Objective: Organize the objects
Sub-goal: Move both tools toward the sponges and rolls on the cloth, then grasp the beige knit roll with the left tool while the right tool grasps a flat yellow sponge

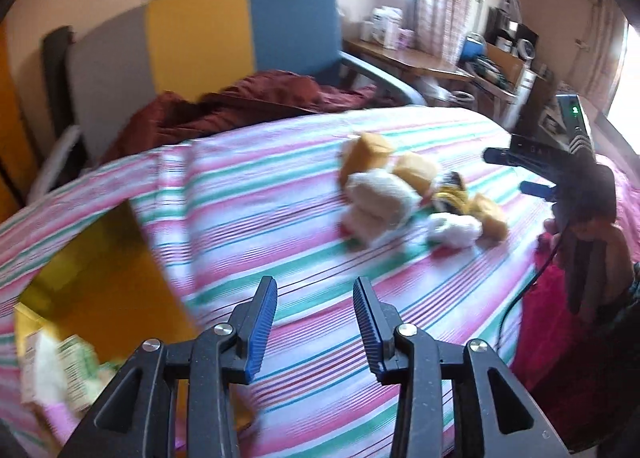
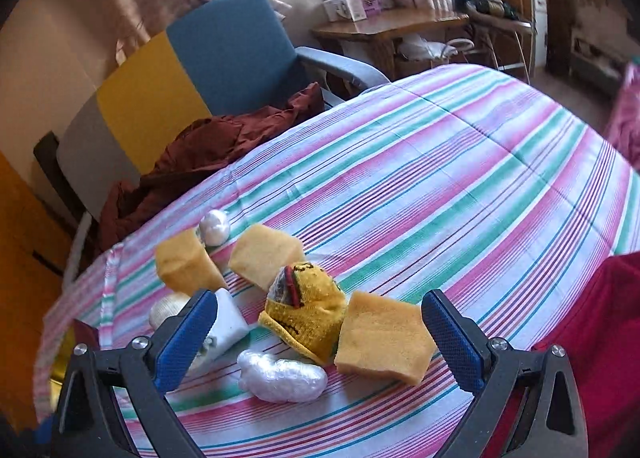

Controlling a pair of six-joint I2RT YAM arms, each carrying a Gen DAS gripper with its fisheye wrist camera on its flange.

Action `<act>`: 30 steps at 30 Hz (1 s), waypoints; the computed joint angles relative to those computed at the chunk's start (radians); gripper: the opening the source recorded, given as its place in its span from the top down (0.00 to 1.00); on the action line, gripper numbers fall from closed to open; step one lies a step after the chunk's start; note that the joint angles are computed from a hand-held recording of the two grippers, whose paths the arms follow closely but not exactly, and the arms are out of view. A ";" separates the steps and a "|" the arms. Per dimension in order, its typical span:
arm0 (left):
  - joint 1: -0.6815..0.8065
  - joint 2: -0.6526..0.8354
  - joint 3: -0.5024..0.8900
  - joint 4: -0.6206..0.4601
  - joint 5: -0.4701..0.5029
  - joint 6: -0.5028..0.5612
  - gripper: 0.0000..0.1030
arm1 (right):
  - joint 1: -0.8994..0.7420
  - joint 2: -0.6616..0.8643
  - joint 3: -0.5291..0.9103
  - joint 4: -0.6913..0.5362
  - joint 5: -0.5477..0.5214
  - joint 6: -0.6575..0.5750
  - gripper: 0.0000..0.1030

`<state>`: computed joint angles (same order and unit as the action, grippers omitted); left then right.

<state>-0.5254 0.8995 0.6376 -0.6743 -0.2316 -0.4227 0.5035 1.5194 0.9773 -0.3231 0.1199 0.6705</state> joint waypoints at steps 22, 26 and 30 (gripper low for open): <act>0.081 0.758 0.318 0.389 0.190 0.264 0.25 | -0.139 0.016 -0.031 0.001 -0.172 0.068 0.00; 0.084 0.797 0.337 0.413 0.185 0.280 0.25 | -0.124 0.036 -0.018 0.001 -0.179 0.046 0.00; 0.091 0.821 0.349 0.439 0.181 0.299 0.25 | -0.118 0.044 -0.012 0.006 -0.179 0.032 0.00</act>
<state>-0.4349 1.7204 0.9865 -0.2348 -0.0503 -0.1238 0.3858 1.5637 0.9652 -0.3175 -0.0593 0.7023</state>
